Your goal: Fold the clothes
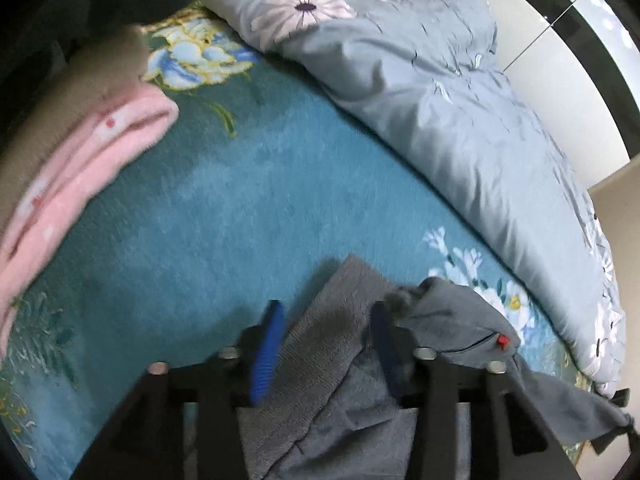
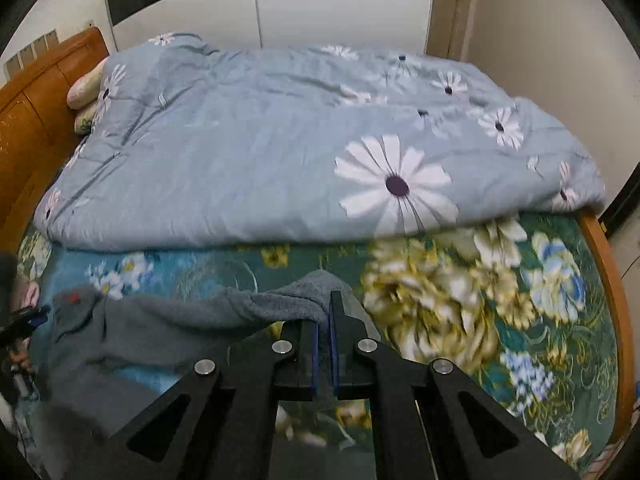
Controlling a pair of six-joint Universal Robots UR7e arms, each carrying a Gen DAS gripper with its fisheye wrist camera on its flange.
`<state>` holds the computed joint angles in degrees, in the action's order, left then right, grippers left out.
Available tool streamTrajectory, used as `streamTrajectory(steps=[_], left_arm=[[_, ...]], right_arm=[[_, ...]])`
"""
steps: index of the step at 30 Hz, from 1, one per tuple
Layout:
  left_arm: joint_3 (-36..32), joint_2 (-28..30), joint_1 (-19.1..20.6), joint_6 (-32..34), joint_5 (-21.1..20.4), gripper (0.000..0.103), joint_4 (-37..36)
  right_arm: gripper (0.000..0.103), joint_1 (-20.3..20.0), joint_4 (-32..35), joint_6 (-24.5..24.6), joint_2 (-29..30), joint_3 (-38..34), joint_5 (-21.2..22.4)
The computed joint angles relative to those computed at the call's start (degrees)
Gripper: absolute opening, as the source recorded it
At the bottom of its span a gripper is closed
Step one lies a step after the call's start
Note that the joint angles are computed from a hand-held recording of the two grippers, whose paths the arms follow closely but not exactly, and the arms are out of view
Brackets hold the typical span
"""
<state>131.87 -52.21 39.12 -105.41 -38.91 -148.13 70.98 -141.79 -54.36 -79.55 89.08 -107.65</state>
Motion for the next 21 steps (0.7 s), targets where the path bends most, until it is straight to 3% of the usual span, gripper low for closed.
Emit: streamTrajectory(steps=[2, 6, 8, 13, 15, 17, 19, 21], left_arm=[[-1.10, 0.82, 0.93, 0.53, -1.39, 0.052, 0.74], [-5.18, 1.56, 2.65, 0.64, -3.60, 0.052, 9.22], [-5.55, 1.48, 2.97, 1.37, -3.82, 0.049, 9.02], [-6.50, 2.06, 3.65, 3.80, -4.47, 0.049, 6.57], [-6.71, 2.47, 3.64, 4.57, -4.47, 0.051, 5.73], [-6.02, 2.50, 3.52, 4.37, -4.39, 0.052, 3.96], [-5.09, 2.41, 3.37, 4.20, -4.21, 0.052, 1.86], [-4.37, 2.31, 3.25, 4.11, -3.94, 0.053, 0.38]], right_arm=[[0.004, -0.79, 1.40, 0.35, 0.85, -0.85, -1.97], [0.004, -2.43, 3.63, 3.06, 3.60, -3.23, -4.92], [0.005, -2.86, 3.59, 5.38, 5.51, -4.95, -5.40], [0.006, -3.31, 9.52, 19.27, 12.19, -13.78, -3.48], [0.010, -2.82, 12.07, 21.31, 14.30, -15.83, -4.87], [0.029, -2.06, 10.37, 18.34, 14.43, -14.83, -6.02], [0.038, -1.43, 8.56, 14.50, 13.92, -13.63, -6.12], [0.040, -1.47, 7.45, 10.02, 12.02, -12.32, -3.18]])
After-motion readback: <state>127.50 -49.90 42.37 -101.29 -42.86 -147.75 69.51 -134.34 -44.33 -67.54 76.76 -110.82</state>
